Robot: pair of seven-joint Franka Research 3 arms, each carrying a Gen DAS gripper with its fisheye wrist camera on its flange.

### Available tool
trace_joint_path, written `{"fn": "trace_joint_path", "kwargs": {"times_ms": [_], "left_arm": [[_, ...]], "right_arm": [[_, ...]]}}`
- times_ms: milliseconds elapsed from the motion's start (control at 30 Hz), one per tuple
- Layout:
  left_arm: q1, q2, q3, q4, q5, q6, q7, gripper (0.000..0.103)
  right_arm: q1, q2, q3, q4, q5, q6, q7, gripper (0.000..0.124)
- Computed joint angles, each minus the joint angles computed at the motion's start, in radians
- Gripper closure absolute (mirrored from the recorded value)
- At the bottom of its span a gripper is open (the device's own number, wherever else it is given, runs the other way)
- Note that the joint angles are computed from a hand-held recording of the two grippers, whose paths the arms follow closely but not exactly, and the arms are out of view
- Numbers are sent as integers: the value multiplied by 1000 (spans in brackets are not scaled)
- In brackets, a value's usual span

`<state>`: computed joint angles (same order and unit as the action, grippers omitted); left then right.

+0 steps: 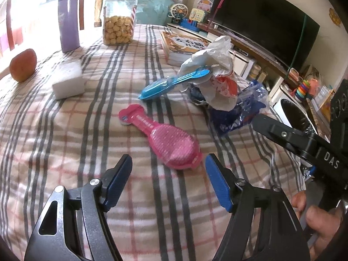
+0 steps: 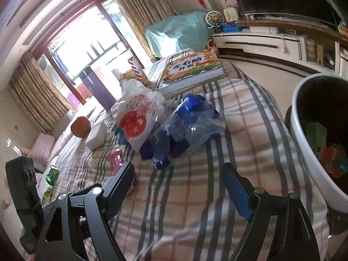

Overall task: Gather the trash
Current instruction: 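Move both tools back to the bed toward the pink brush and blue bag, then grasp the pink hairbrush with left tool while right tool grasps blue plastic bag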

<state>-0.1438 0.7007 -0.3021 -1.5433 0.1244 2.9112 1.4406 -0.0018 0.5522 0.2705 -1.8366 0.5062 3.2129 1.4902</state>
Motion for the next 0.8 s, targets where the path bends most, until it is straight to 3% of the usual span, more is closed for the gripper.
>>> {"fn": "trace_joint_path", "kwargs": {"times_ms": [233, 333, 467, 533, 800], "left_arm": [[-58, 75, 46, 133, 36, -88, -4, 31], [-61, 81, 52, 135, 48, -73, 4, 44], [-46, 80, 39, 126, 46, -57, 24, 61], [-30, 76, 22, 112, 37, -44, 40, 62], [-3, 22, -3, 7, 28, 30, 60, 63]], "right_arm": [[-46, 80, 47, 105, 22, -57, -19, 50], [-62, 111, 67, 146, 42, -79, -44, 68], [-51, 126, 66, 163, 64, -71, -72, 80], [-77, 129, 101, 158, 78, -61, -102, 89], [-165, 72, 203, 45, 116, 11, -172, 92]]}}
